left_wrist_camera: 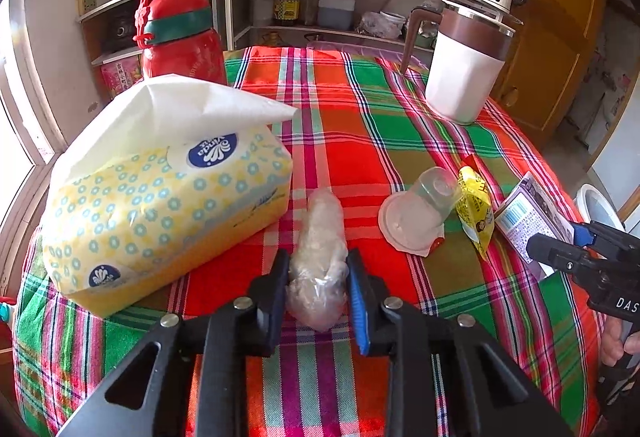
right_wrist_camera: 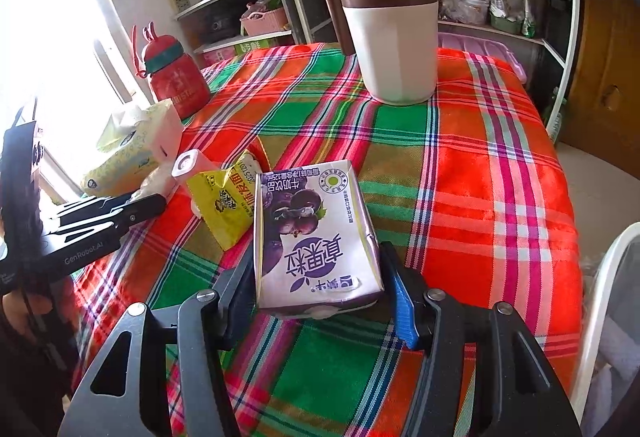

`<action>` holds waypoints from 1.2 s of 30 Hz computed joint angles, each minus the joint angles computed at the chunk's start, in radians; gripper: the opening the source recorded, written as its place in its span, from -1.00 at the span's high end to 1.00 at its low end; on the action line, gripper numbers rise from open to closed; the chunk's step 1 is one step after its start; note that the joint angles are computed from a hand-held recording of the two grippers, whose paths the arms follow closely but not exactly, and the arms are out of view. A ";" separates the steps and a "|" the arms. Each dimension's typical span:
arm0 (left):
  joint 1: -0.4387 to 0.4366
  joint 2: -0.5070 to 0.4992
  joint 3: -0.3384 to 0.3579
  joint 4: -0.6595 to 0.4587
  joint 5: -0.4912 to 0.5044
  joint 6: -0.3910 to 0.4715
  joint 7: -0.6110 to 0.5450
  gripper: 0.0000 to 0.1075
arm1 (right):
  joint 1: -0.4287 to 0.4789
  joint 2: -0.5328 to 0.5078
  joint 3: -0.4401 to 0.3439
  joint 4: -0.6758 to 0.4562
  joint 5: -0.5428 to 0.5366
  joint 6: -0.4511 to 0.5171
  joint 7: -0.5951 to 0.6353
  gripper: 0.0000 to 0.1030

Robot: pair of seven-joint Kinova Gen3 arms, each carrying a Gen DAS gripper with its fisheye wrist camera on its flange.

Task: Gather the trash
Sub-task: 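Carry the carton and plastic bag over the bin with both tools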

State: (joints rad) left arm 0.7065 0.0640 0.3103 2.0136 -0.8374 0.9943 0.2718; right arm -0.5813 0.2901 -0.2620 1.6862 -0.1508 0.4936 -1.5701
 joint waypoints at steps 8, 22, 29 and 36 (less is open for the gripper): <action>0.040 -0.001 0.026 -0.014 -0.022 0.046 0.047 0.46 | 0.013 -0.038 -0.007 0.044 -0.020 -0.037 -0.005 -0.12; 0.161 0.030 0.068 -0.108 -0.074 0.187 0.097 0.46 | 0.065 -0.140 -0.019 0.143 -0.112 -0.089 0.024 -0.12; 0.220 0.064 0.065 -0.185 -0.113 0.233 0.071 0.46 | 0.100 -0.203 -0.014 0.201 -0.186 -0.107 0.078 -0.12; 0.271 0.115 0.040 -0.267 -0.144 0.234 0.023 0.46 | 0.125 -0.274 0.026 0.257 -0.251 -0.111 0.124 -0.12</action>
